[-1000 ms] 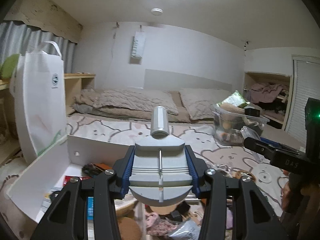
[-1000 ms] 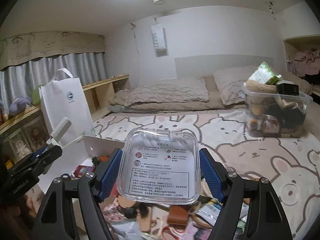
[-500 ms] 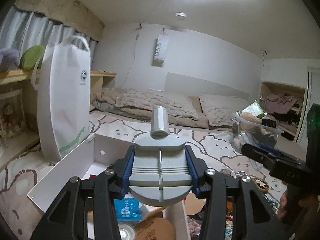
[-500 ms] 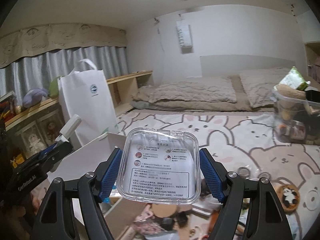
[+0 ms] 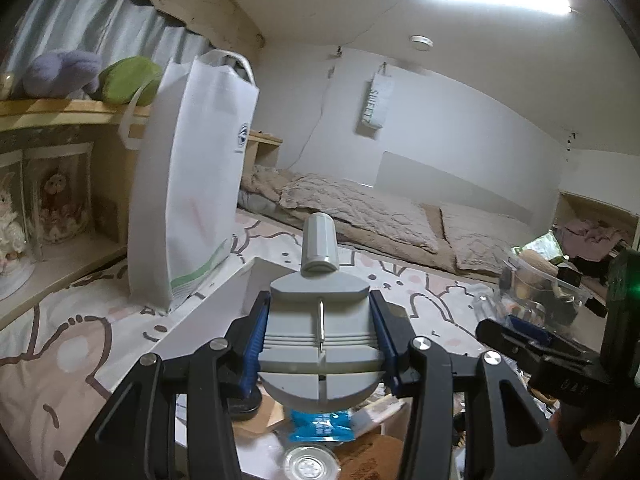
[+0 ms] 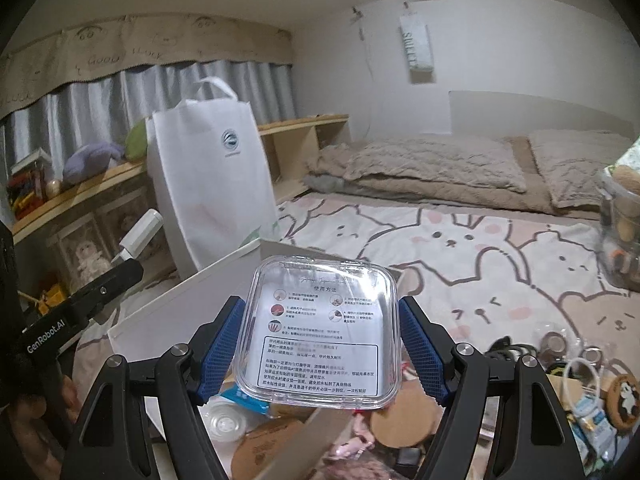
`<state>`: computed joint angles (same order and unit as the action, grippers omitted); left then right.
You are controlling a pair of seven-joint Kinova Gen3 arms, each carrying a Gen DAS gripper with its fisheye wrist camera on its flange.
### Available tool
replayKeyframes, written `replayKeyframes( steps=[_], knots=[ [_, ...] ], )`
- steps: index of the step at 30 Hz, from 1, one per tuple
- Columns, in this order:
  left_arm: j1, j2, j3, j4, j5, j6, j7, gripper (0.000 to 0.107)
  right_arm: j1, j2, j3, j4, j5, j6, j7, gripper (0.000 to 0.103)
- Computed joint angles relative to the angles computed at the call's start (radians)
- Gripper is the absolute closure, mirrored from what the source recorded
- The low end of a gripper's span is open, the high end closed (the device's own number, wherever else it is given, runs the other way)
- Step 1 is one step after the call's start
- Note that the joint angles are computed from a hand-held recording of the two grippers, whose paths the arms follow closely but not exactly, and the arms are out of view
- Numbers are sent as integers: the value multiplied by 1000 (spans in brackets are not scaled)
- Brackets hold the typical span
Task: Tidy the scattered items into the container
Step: 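Carry the white strap tool in the left tool while the right tool carries the case over the box, then open the left tool dropping the strap tool into the box while the right tool releases the case inside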
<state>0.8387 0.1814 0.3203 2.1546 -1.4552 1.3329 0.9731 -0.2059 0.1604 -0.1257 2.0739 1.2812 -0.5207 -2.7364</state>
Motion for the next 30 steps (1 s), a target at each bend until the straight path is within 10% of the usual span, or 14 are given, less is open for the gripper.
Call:
replayKeyframes(
  steps=[15, 30],
  knots=[
    [-63, 2, -26, 5, 48, -113, -46, 61, -104, 79, 25, -91, 250, 30, -252, 26],
    [-98, 48, -80, -76, 195, -263, -331, 61, -188, 103, 106, -146, 390, 8, -441, 26]
  ],
)
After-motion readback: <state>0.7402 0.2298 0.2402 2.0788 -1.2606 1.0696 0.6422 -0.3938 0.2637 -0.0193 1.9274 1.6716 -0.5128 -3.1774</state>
